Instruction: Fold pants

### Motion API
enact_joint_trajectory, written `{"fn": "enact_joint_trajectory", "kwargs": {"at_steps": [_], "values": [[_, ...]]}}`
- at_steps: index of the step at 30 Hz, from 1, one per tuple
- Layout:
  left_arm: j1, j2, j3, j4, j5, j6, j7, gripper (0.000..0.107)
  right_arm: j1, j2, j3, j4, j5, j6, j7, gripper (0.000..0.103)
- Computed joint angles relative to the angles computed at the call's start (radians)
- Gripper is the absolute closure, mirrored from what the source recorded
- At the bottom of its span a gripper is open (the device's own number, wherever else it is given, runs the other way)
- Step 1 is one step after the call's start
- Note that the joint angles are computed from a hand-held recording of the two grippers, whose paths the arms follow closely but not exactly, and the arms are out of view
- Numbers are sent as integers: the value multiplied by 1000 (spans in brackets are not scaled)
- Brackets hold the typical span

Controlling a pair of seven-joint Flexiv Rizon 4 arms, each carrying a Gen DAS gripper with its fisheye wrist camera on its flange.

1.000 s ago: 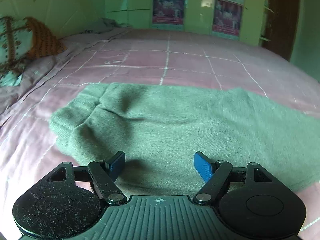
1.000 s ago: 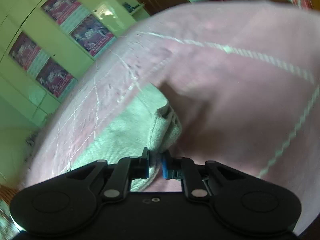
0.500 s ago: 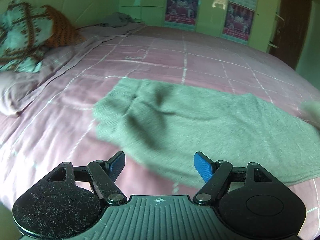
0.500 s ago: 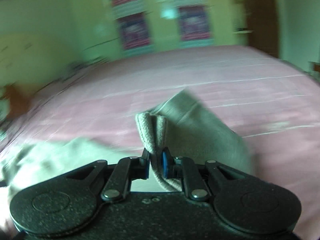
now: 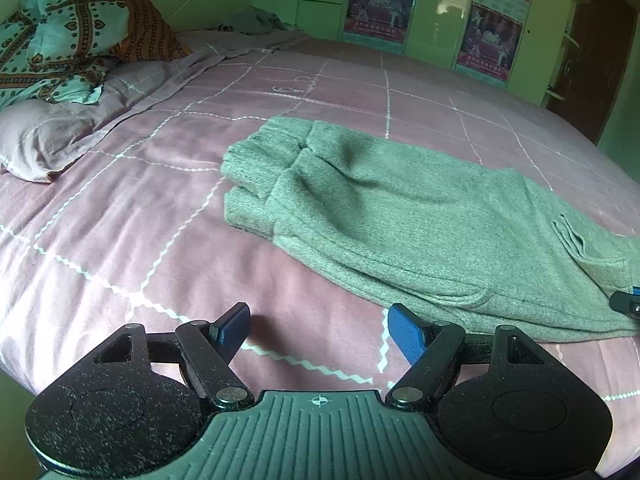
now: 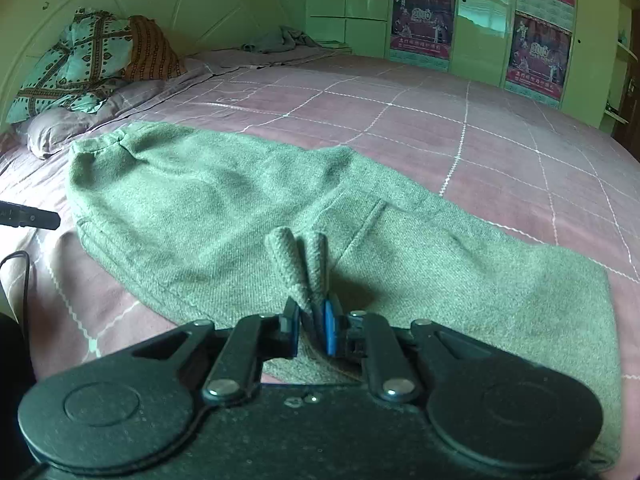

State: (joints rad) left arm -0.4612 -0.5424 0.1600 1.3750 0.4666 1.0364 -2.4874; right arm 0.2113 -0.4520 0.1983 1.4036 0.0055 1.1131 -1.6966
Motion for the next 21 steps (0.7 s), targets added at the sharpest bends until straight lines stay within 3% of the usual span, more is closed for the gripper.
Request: {"fn": "enact_joint_trajectory", "kwargs": {"at_steps": [3, 5, 7, 8, 9, 10, 11, 13, 16, 19, 21], "values": [[-4, -8, -6, -16, -2, -4, 7, 31, 4, -4, 2, -4, 2, -10, 6, 85], [-10, -13, -7, -29, -1, -15, 13, 31, 5, 1, 9, 9, 10, -1, 5, 72], [-14, -16, -10, -43, -4, -26, 21, 31, -44, 2, 94, -10, 110, -24, -88, 41], [-15, -17, -12, -50, -4, -30, 26, 31, -60, 9, 122, -6, 153, -14, -142, 44], [-16, -20, -14, -60, -5, -35, 34, 31, -93, 13, 169, -17, 220, -23, -222, 66], [-19, -23, -17, -73, -5, -40, 41, 31, -127, 15, 207, -45, 307, -72, -284, 72], [-21, -29, -20, -88, -7, -42, 47, 31, -137, 25, 213, -45, 335, -79, -285, 72], [-16, -52, -38, -129, -24, -25, 72, 31, -109, 51, 163, -14, 337, -30, -261, 86], [-9, -122, -77, -233, -78, 5, 139, 32, -108, 82, 96, 4, 367, 10, -195, 84], [15, -231, -162, -359, -208, 40, 245, 32, -105, 103, 6, 46, 314, 68, -78, 84], [12, -318, -205, -478, -284, 3, 313, 32, -117, 108, -35, 70, 268, 85, -10, 84]]}}
